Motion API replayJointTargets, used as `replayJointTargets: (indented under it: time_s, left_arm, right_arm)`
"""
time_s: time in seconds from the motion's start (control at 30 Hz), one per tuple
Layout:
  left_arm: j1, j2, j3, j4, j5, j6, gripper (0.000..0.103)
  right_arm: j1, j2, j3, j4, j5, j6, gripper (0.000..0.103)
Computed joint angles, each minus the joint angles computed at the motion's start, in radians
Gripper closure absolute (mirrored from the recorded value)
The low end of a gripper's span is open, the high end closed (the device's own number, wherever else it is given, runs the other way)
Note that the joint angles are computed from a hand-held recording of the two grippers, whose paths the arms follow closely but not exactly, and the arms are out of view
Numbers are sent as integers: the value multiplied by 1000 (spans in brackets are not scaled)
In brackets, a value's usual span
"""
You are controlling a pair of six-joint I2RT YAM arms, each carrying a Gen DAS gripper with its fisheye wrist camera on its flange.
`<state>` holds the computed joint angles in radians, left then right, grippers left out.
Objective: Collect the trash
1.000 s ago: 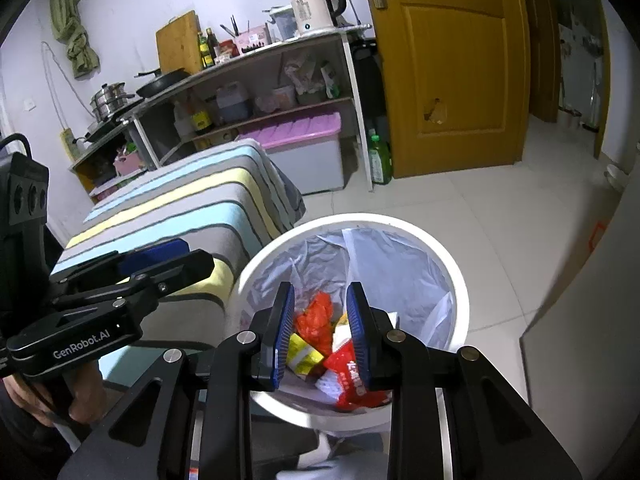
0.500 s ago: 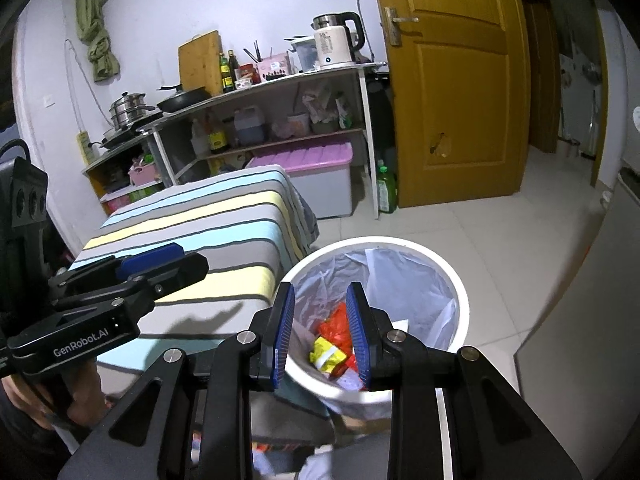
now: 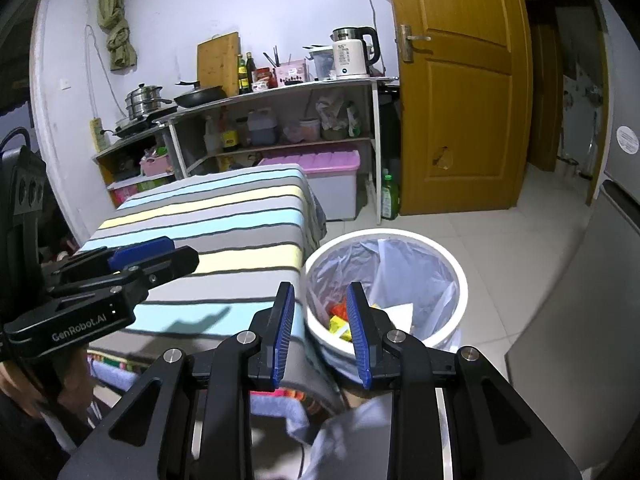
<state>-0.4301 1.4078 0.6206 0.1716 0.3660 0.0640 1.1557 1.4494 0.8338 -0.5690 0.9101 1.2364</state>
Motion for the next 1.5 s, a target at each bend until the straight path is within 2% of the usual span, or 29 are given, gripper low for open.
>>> replayJointTargets:
  time_s: [0.2, 0.53, 1.5]
  left_arm:
    - [22, -105, -86, -17, -10, 20, 60]
    - [41, -187, -152, -25, -20, 22, 60]
    - [46, -146, -140, 10, -70, -9, 60]
  right_arm:
    - [58, 27, 30, -86, 37, 93, 75]
    - [105, 45, 27, -127, 40, 174, 74]
    - [78, 44, 5, -67, 26, 115, 74]
